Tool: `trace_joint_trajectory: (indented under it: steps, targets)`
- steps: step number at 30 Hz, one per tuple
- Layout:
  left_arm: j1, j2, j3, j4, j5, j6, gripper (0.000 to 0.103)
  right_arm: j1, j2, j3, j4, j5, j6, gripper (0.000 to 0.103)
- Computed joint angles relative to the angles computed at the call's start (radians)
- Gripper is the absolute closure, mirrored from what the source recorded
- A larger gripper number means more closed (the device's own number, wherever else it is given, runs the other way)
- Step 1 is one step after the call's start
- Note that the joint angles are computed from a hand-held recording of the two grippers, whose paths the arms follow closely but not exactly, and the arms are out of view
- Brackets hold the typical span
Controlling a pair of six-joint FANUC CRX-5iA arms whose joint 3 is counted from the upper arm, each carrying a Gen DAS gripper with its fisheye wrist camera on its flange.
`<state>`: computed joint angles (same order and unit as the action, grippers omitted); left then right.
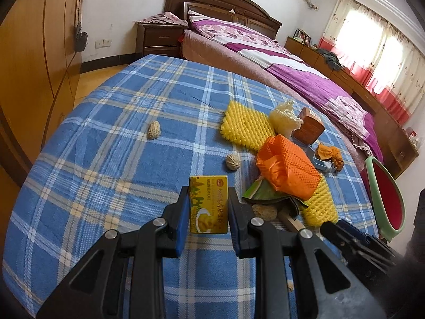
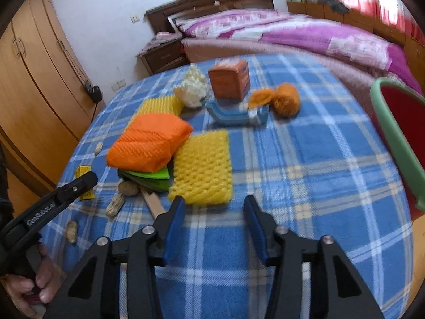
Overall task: Collect trash
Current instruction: 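Grasp the yellow box with the left tool, then grasp the yellow foam net with the right tool and lift it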
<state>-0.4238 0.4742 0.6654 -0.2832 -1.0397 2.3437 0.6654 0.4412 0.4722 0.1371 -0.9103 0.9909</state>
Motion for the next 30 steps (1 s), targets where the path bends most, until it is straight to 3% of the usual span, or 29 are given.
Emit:
trace_joint_trajectory:
  steps: [3,7,11,18,30]
  targets:
    - [0.0,0.0,0.0,0.002,0.0,0.0,0.076,0.007,-0.002,-0.015,0.032,0.011,-0.013,0.063]
    - [-0.002,0.001,0.001,0.004,-0.002,-0.001,0.076,0.018,-0.004,-0.039,0.092,0.021,-0.041,0.085]
    - [-0.005,0.002,0.004,0.005,-0.003,-0.001,0.076,0.007,-0.011,-0.056,0.092,0.035,-0.063,0.098]
    - [-0.011,-0.003,0.009,-0.001,-0.003,0.0,0.076,-0.013,-0.042,-0.095,0.073,0.071,-0.104,0.101]
    - [-0.024,-0.023,0.003,-0.007,0.013,-0.006,0.076,-0.024,-0.164,-0.251,0.142,0.223,-0.226,0.101]
